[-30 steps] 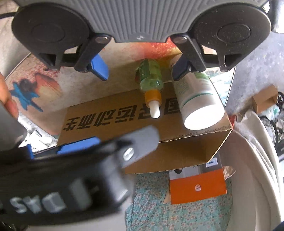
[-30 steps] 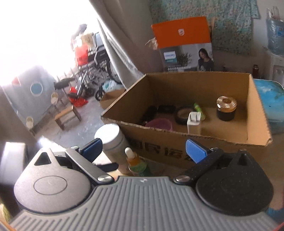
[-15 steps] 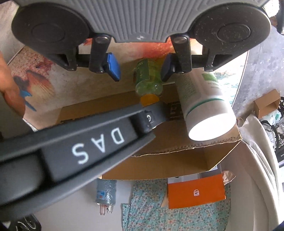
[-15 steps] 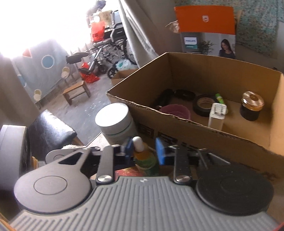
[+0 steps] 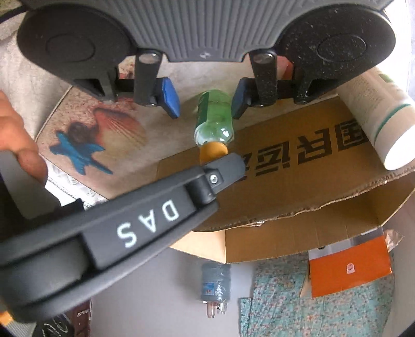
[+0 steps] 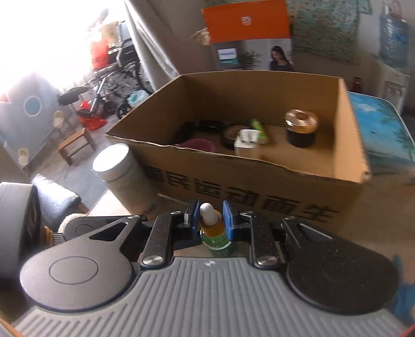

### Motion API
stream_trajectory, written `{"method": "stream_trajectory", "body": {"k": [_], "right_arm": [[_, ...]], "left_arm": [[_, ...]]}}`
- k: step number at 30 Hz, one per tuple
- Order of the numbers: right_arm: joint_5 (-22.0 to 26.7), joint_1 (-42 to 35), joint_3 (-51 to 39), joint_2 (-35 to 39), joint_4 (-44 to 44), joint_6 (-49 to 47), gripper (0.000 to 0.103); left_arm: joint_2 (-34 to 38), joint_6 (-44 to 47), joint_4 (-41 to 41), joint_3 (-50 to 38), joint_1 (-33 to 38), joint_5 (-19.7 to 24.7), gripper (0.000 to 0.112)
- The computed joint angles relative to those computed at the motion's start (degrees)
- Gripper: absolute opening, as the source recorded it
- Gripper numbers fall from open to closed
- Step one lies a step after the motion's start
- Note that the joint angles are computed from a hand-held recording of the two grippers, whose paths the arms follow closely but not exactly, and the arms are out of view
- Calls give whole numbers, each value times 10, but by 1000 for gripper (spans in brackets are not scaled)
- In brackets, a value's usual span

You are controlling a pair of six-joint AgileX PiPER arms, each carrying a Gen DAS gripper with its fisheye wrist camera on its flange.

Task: Organize rigid objects
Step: 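Grasp the green dropper bottle with the right gripper, then lift the dropper bottle up with the right gripper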

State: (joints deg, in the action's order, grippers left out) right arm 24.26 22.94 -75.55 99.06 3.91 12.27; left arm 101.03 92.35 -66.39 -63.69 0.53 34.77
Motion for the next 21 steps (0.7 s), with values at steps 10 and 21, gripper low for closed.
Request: {"method": "stream_trajectory", "body": {"k": [10, 21], "right_arm": [[2, -16, 8, -2, 62, -53, 23], [35, -30, -10, 13, 109, -83, 26]], "left_arm": [[23, -59, 77, -12, -57, -94, 40], [23, -31, 46, -4, -72, -113, 37]]}}
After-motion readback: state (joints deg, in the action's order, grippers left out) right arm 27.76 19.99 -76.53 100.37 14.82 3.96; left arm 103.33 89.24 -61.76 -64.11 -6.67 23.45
